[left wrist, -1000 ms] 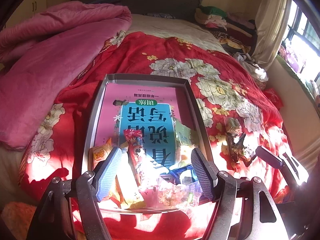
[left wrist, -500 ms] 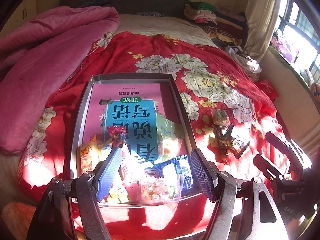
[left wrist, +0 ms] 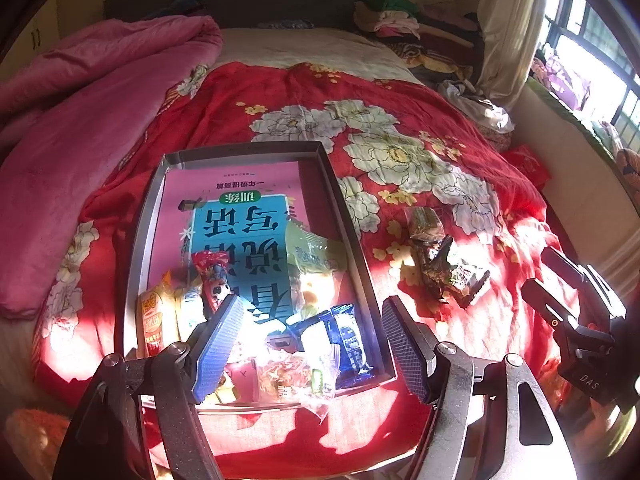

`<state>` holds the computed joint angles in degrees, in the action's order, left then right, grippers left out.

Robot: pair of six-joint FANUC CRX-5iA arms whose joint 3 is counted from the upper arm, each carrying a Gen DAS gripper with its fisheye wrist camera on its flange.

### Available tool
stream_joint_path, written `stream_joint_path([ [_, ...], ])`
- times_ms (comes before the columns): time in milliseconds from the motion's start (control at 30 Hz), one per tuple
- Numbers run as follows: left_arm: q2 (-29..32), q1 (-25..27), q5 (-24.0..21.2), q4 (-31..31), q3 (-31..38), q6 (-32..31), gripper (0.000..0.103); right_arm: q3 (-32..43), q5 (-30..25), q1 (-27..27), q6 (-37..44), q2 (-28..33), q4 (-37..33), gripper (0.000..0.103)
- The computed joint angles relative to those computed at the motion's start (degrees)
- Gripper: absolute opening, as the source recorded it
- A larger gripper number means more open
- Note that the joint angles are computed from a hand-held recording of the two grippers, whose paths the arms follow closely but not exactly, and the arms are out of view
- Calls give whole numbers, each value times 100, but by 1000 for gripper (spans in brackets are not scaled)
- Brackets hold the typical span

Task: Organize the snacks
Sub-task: 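Move both open tools back from the tray to the snack pile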

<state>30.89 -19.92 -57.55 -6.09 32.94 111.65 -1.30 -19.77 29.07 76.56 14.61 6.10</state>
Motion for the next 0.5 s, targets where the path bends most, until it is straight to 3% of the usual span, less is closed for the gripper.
stream_joint_path([
  [267, 232, -74, -162, 115, 271, -155, 74, -217, 108, -134, -630, 0, 689, 71],
  [500, 463, -139, -295, 295, 534, -340, 74, -175, -8, -163, -518, 50, 680, 71],
])
